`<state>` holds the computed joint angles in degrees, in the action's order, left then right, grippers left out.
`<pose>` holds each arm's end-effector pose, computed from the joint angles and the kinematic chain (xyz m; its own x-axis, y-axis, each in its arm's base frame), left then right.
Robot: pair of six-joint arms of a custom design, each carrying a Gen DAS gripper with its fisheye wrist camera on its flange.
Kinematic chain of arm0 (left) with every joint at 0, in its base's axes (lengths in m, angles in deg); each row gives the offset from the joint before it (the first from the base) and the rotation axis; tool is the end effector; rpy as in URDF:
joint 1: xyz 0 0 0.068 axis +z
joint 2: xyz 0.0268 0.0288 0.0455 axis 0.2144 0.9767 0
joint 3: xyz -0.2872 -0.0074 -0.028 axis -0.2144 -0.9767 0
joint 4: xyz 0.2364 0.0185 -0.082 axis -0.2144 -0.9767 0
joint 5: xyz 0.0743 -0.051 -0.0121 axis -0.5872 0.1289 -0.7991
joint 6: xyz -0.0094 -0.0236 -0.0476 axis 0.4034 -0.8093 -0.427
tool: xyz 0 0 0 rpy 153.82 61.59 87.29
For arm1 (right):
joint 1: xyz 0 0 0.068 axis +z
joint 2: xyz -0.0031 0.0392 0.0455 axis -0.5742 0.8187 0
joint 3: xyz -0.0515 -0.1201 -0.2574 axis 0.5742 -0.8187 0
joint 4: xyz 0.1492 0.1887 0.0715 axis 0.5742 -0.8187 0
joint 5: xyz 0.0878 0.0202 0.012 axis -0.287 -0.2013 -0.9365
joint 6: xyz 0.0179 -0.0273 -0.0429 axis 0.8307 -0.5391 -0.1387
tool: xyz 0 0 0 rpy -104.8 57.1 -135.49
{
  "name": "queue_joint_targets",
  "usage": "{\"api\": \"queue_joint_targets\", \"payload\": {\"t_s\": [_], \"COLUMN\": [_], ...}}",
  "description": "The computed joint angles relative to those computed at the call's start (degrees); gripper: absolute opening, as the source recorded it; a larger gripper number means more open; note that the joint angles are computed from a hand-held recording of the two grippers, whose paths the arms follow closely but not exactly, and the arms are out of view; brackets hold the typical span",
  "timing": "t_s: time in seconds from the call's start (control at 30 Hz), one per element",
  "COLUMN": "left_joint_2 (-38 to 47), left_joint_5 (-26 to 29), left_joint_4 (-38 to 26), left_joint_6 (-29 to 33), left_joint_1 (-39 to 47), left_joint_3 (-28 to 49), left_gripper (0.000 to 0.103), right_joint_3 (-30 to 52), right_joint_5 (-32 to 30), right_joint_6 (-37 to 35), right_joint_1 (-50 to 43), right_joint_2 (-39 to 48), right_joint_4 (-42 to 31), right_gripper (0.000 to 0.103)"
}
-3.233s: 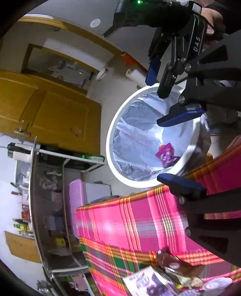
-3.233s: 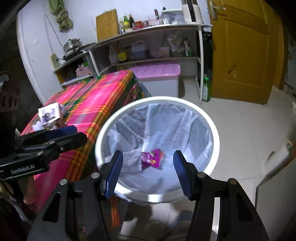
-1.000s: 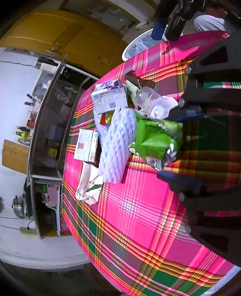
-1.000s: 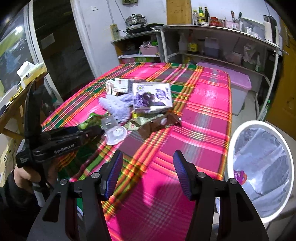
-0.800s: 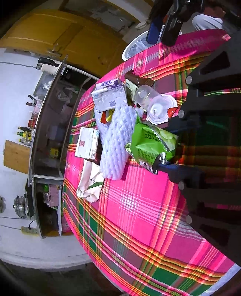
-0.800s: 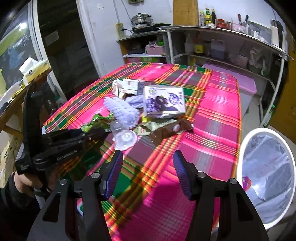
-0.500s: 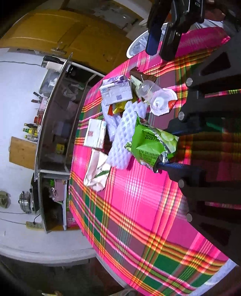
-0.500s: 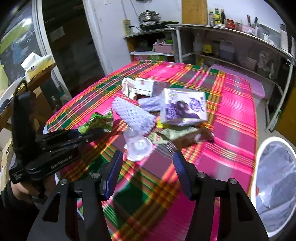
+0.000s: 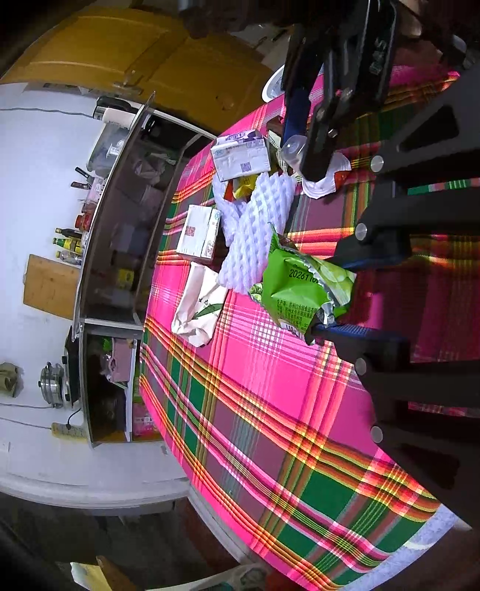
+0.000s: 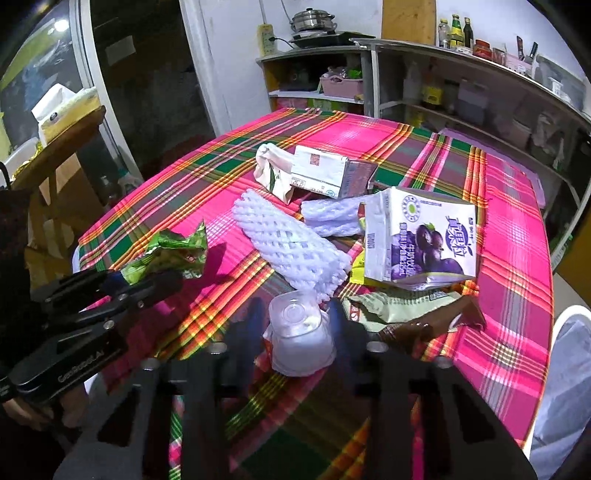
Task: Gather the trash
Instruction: 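Grasp the green snack bag with the left tool while the right tool grasps the white cup, then carry green bag and white cup over the bin and release both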
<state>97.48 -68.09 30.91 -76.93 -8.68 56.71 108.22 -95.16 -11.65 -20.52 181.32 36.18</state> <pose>0.2103 -0.0659 0.1056 -0.5980 -0.3424 -0.7246 -0.3336 0.9284 -0.1635 0.3142 0.0990 0.0798 -0.5454 -0.5208 -0.6568 -0.7669 0.6263 0.1401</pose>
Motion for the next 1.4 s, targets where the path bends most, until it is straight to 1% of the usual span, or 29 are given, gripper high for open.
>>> {"api": "queue_joint_targets", "payload": {"t_s": [0.3, 0.57, 0.67, 0.9, 1.13, 1.4], "left_joint_2": [-0.5, -3.7, -3.7, -1.7, 2.1, 7.0], "left_joint_5": [-1.0, -4.4, -6.0, -7.8, -8.0, -6.6], "left_joint_4": [-0.6, -5.9, -8.7, -12.7, -15.1, -16.4], "left_joint_6": [-0.8, -3.4, -4.5, -5.0, -4.2, -2.2], "left_joint_1": [-1.5, -7.3, -10.7, -17.0, -21.2, -23.6], "left_joint_3": [0.1, 2.1, 4.4, 10.8, 17.4, 24.2], "left_gripper": [0.026, 0.026, 0.026, 0.026, 0.026, 0.026], "right_joint_3": [-3.5, -7.3, -8.0, -8.4, -7.2, -3.8], "right_joint_5": [-2.9, -6.7, -8.4, -11.8, -14.5, -16.2], "right_joint_6": [-1.4, -4.3, -5.6, -9.1, -13.2, -15.4], "right_joint_1": [-3.0, -10.1, -14.1, -23.0, -31.2, -37.9], "right_joint_2": [-3.1, -8.6, -10.4, -13.6, -14.3, -11.9], "right_joint_4": [0.8, -1.7, -3.5, -7.5, -11.5, -14.3], "right_gripper": [0.029, 0.029, 0.029, 0.029, 0.029, 0.029]}}
